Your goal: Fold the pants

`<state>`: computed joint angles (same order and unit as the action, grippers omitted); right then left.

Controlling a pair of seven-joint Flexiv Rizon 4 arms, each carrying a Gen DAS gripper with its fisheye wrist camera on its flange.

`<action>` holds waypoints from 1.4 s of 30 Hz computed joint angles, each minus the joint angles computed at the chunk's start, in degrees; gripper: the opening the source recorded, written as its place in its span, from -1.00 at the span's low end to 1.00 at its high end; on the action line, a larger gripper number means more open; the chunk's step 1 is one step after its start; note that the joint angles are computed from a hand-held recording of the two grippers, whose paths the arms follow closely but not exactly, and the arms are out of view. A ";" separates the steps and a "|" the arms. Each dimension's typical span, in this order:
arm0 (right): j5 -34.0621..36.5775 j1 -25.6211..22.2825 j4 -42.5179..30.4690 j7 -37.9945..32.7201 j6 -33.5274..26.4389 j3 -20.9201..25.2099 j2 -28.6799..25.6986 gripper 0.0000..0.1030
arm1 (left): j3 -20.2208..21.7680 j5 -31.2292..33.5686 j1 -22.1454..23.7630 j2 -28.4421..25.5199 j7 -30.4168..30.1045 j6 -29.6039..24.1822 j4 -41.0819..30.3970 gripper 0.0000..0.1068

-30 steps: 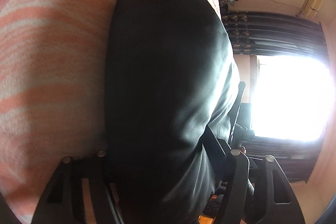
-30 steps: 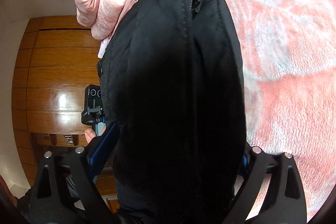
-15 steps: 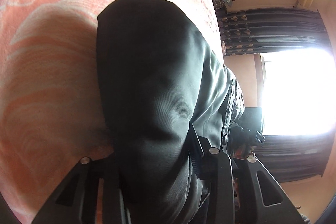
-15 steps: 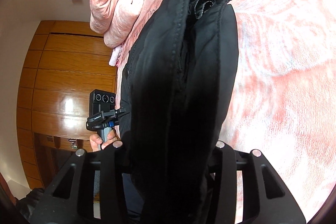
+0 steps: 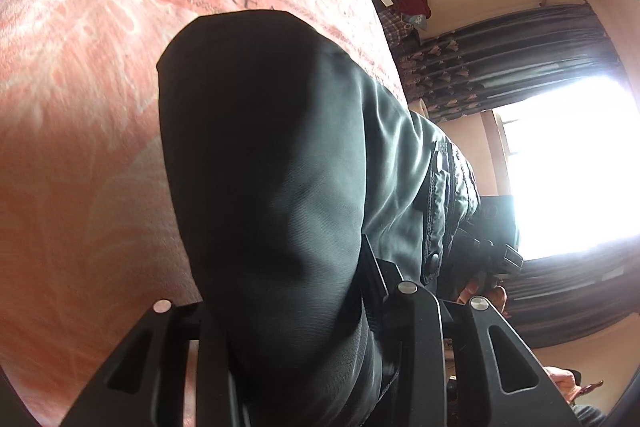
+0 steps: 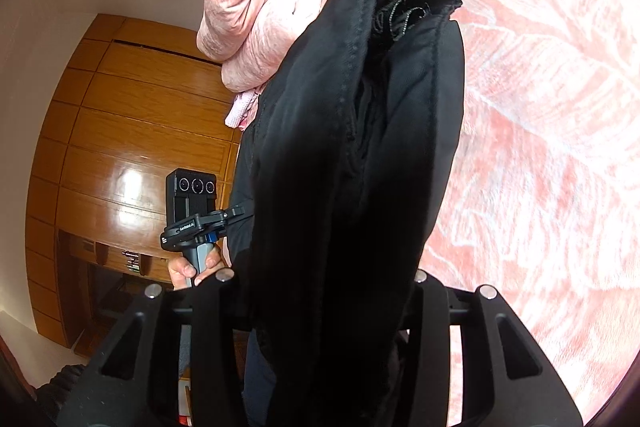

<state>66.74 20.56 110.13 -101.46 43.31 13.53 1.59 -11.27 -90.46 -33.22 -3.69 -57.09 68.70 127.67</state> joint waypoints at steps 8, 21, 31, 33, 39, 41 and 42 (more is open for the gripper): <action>-6.88 0.39 -17.71 2.42 0.58 1.11 -17.18 -0.18 | 3.11 14.33 10.70 -6.28 -4.65 -7.18 -7.43 -0.34; -16.20 -2.85 -31.08 9.26 0.05 6.05 -35.27 -0.12 | -0.61 12.63 21.06 -17.73 -1.35 -11.66 -12.65 -0.28; -18.21 -5.68 -25.95 10.47 2.01 8.70 -32.69 0.12 | 0.59 10.22 18.25 -15.41 0.61 -7.96 -9.63 -0.09; -20.58 -4.01 -27.81 14.44 3.41 8.24 -33.44 0.25 | 1.27 14.02 17.65 -14.55 -2.82 -6.22 -9.08 0.03; -32.53 -0.27 -21.17 21.97 10.84 4.17 -27.00 0.35 | 6.10 38.79 15.44 -10.00 -22.77 4.44 -5.91 0.58; -44.06 4.83 -16.74 28.70 17.76 -0.58 -23.82 0.35 | 11.22 53.70 13.00 -7.80 -36.15 8.30 -4.64 0.62; -50.84 7.35 -14.28 32.59 21.80 -3.03 -22.48 0.35 | 11.87 57.21 12.29 -6.50 -38.74 10.04 -3.78 0.62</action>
